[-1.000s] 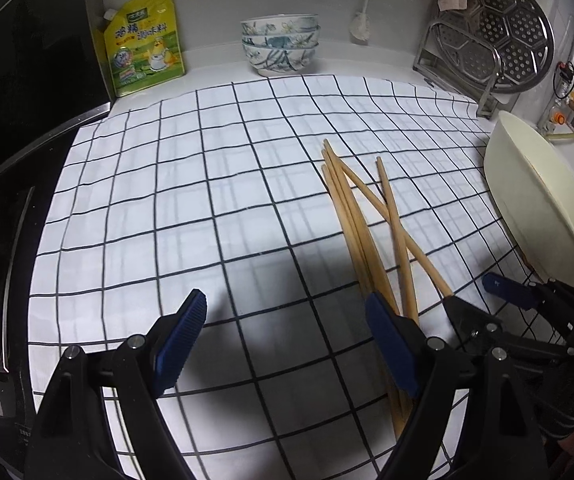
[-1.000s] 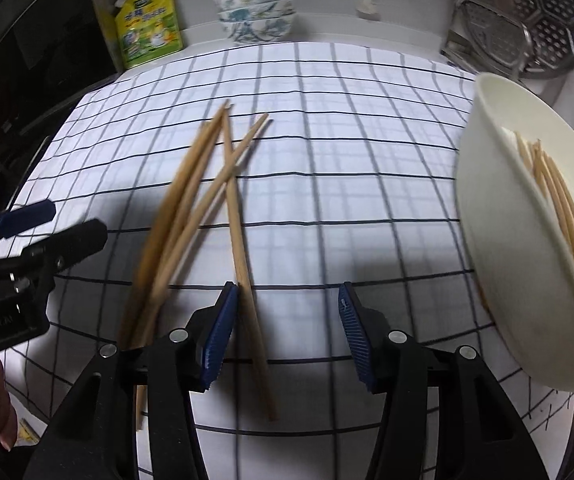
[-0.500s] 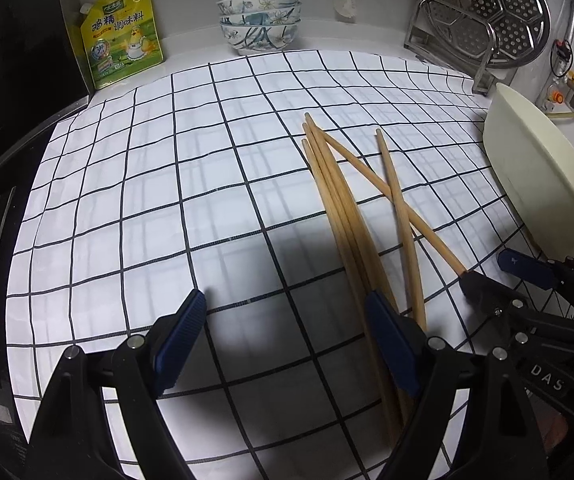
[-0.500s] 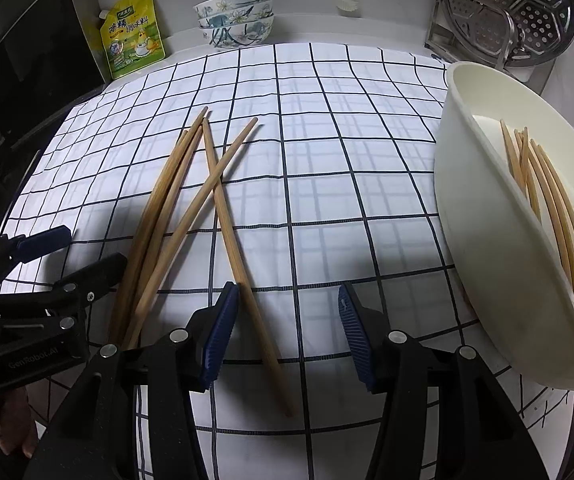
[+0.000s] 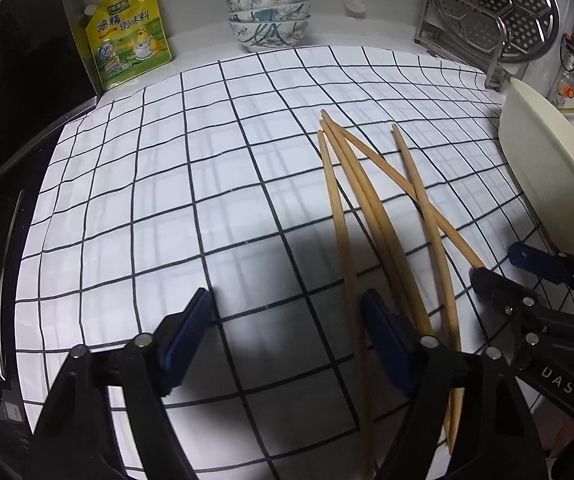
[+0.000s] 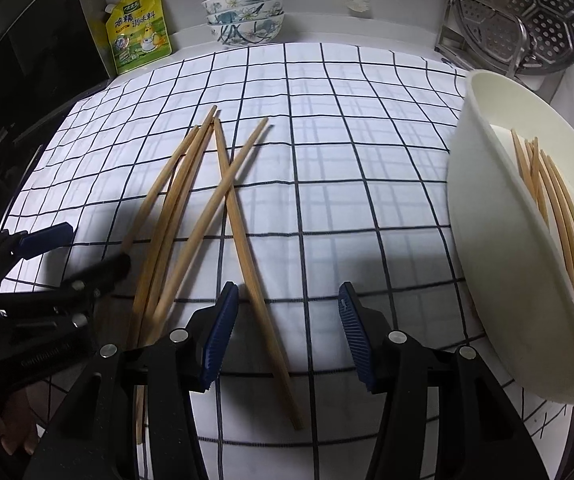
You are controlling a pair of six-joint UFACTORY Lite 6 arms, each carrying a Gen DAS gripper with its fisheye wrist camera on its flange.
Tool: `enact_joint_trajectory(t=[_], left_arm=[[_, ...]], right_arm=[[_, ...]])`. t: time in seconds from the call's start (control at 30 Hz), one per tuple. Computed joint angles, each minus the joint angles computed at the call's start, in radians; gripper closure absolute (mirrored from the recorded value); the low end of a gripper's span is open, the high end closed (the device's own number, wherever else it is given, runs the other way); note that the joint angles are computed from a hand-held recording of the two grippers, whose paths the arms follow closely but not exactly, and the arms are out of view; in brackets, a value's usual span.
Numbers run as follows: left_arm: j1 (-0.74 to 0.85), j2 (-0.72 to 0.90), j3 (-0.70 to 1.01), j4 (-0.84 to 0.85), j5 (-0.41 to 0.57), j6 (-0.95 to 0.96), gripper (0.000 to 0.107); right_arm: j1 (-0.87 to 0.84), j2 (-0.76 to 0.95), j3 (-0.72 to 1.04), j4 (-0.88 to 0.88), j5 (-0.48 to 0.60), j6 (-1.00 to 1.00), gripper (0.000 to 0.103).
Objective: Organize utensils
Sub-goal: 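Close the right tool on one chopstick while the left tool grasps another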
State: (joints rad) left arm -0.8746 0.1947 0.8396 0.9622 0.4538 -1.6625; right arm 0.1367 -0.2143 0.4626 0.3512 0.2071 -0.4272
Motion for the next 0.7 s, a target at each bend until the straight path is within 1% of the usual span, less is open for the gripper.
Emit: enact_joint_trajectory(t=[0.03,0.1,0.13,0.2,0.23,0.27,0.3,0.33,0.37,0.4,0.5,0.6,0.7], left_arm=[[0.002,0.001,0.002,0.007,0.0,-0.004,0.037],[0.004,0.009,0.013,0.017,0.0,-0.006,0.043],[0.008,0.017,0.023,0.018,-0.002,0.001,0.046],[0.014,0.032,0.044,0.016,-0.007,0.019,0.056],[0.016,0.041,0.059,0.011,-0.01,0.033,0.059],[0.018,0.048,0.069,0.009,-0.016,0.044,0.068],[0.019,0.053,0.077,0.006,-0.02,0.053,0.077],[0.02,0.058,0.086,-0.001,-0.026,0.068,0.082],[0.024,0.059,0.089,-0.01,-0.036,0.082,0.095],[0.029,0.056,0.087,-0.018,-0.051,0.091,0.099],[0.045,0.049,0.077,-0.03,-0.08,0.105,0.099],[0.065,0.031,0.067,-0.062,-0.099,0.141,0.1],[0.074,0.0,0.063,-0.076,-0.091,0.164,0.1]], right_arm=[[0.01,0.015,0.009,-0.02,-0.011,0.019,0.053],[0.036,0.044,0.028,-0.108,-0.033,0.106,0.053],[0.041,0.054,0.036,-0.116,-0.038,0.112,0.053],[0.059,0.084,0.058,-0.131,-0.051,0.124,0.053],[0.07,0.092,0.062,-0.138,-0.059,0.129,0.057],[0.074,0.097,0.068,-0.105,-0.057,0.091,0.064],[0.076,0.106,0.076,-0.051,-0.055,0.033,0.068],[0.086,0.112,0.084,-0.036,-0.051,0.016,0.076],[0.089,0.115,0.088,-0.02,-0.049,0.0,0.087],[0.093,0.121,0.095,-0.018,-0.045,0.001,0.094],[0.078,0.141,0.121,0.083,-0.019,-0.092,0.096],[0.083,0.135,0.13,0.021,-0.017,-0.021,0.097],[0.096,0.123,0.148,-0.109,-0.009,0.122,0.097]])
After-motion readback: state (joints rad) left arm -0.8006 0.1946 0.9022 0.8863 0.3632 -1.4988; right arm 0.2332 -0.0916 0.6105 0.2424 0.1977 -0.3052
